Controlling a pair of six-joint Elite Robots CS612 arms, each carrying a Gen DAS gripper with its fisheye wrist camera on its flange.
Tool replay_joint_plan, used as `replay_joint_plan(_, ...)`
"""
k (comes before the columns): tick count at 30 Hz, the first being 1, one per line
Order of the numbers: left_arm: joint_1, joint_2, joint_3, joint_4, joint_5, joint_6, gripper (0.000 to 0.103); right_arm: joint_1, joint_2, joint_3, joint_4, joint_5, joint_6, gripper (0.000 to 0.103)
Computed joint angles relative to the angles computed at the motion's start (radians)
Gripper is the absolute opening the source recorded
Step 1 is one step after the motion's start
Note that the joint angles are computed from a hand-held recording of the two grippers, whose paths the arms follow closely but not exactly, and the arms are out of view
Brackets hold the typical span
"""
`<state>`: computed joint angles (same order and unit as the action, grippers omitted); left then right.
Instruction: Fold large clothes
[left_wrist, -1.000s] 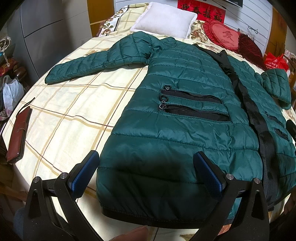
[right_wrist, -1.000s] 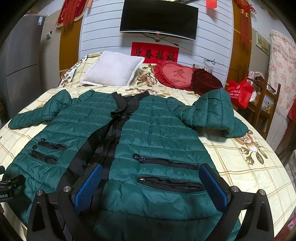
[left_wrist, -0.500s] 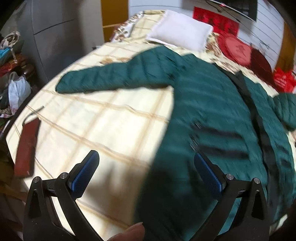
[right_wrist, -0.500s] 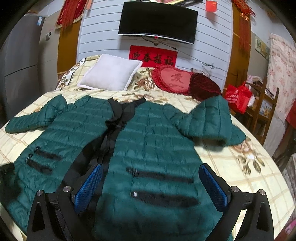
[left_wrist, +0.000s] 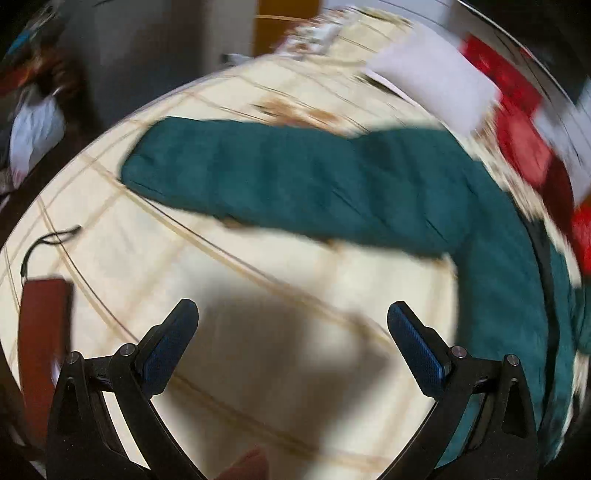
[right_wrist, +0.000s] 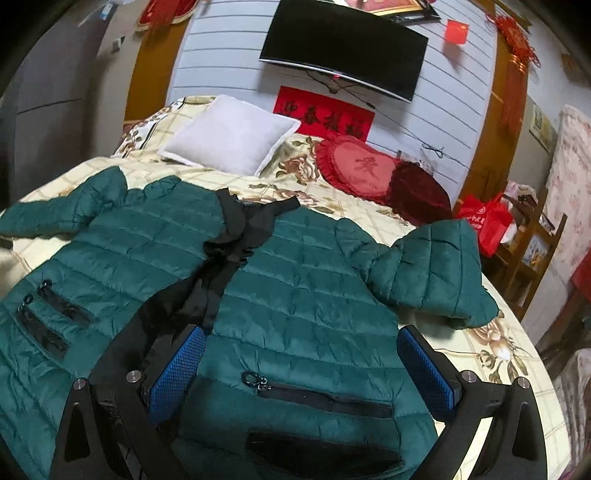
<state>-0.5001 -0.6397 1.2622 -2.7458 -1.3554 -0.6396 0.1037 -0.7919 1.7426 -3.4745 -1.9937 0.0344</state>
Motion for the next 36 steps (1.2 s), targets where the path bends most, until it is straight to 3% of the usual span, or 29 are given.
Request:
replay_joint_plan(5,0.084,0.040,-0.071,0.021,-0.012,-0.034,0.103,-0.004,-0.004,-0.004,0.047,0.022,0.032,0.103)
replay_joint_plan(8,0.129,0.070,-0.118,0.050,-0.079,-0.064,0.102,-0.003,-0.002,-0.007,0.053,0.025,0.029,0.103)
replay_joint_plan(10,0.152,0.088,-0.127,0.013,-0.156,-0.102,0.102,-0.002,-0.001,-0.010,0.059,0.026,0.026,0.103)
replay_joint_plan(13,0.157,0.100,-0.129,-0.056,-0.169,-0.095,0.102,-0.002,0.002,-0.015,0.066,0.027,0.019,0.103)
replay_joint_plan(19,0.159,0.148,-0.217,-0.034,-0.189,-0.030,0.103,0.001,0.007,-0.022,0.083,0.026,0.007,0.103)
replay_joint_plan(24,0.161,0.149,-0.175,-0.169,-0.189,-0.049,0.103,0.003,0.010,-0.027,0.091,0.020,0.004,0.103)
replay_joint_plan(27,0.162,0.148,-0.190,-0.123,-0.190,-0.013,0.102,0.006,0.011,-0.028,0.094,0.016,-0.001,0.103)
replay_joint_plan(28,0.162,0.148,-0.192,-0.119,-0.184,-0.012,0.090,0.007,0.012,-0.030,0.096,0.015,-0.004,0.103)
replay_joint_plan(29,0.162,0.149,-0.192,-0.125,-0.172,-0.018,0.061,0.007,0.013,-0.031,0.097,0.014,-0.006,0.103)
replay_joint_plan(31,0.167,0.153,-0.191,-0.129,-0.176,-0.045,0.015,0.008,0.014,-0.033,0.100,0.012,-0.009,0.103)
replay_joint_plan(36,0.148,0.137,-0.137,-0.255,-0.082,0.001,0.010,0.007,0.015,-0.035,0.107,0.015,-0.007,0.103)
